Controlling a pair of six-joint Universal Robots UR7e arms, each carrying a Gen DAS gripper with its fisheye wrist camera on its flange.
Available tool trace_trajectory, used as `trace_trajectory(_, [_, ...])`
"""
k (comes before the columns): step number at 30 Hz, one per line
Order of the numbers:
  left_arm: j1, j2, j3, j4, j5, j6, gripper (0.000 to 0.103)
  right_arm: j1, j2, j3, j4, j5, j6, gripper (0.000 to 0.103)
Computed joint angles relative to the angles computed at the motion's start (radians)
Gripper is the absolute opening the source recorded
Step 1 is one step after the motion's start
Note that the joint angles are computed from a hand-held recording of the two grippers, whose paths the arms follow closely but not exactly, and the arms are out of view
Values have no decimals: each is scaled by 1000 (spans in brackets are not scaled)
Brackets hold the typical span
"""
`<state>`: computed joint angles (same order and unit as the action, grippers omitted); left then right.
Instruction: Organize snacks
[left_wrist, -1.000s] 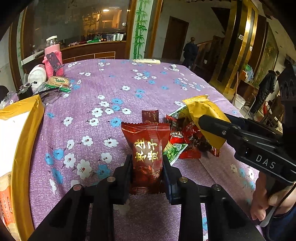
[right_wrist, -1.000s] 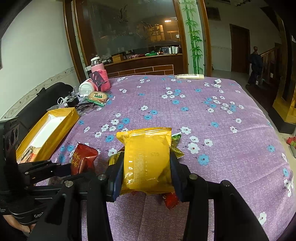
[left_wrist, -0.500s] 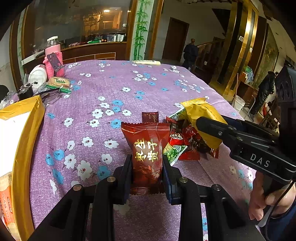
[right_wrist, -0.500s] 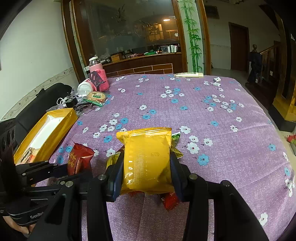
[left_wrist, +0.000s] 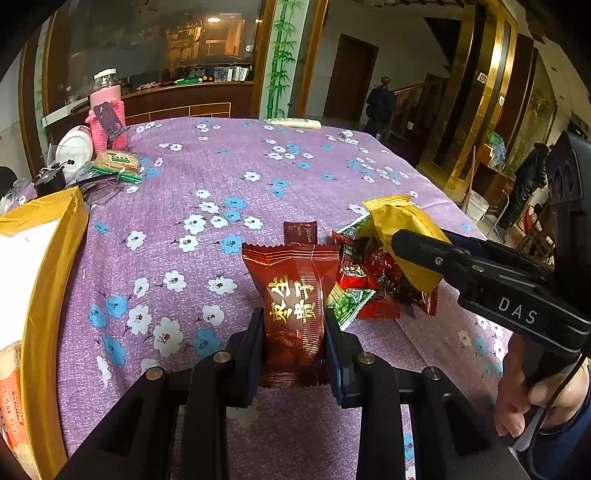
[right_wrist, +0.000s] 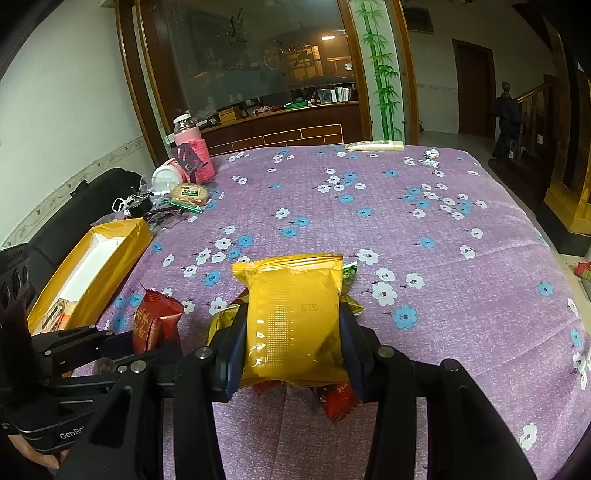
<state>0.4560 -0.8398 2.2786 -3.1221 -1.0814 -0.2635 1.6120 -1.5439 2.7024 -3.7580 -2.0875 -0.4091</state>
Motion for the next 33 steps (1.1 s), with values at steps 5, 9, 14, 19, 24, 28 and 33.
trace_trajectory(5, [4,-4,2,2,2,-4,30,-12,-5,-5,12,13,20,44])
trace_trajectory(9, [9,-6,-1,9,-4,-10,30,-21,-9,-3,27,18,24,44])
trace_trajectory(14, [3,-6,5,-5,0,4,30,-14,-11,5,-3,16,8,44])
trace_trajectory(19, [-11,-9,18,-34,8,12,30,-6,-17,10,-15,12,5,44])
trace_trajectory(24, [-25,-4,28,-58,30,17,30,-5,-12,12,-43,3,-1,44])
trace_trajectory(28, [-26,-6,28,-51,34,7,30,-18,-35,16,-23,19,12,44])
trace_trajectory(33, [-34,-5,30,-52,36,6,30,-12,-31,16,-39,11,8,44])
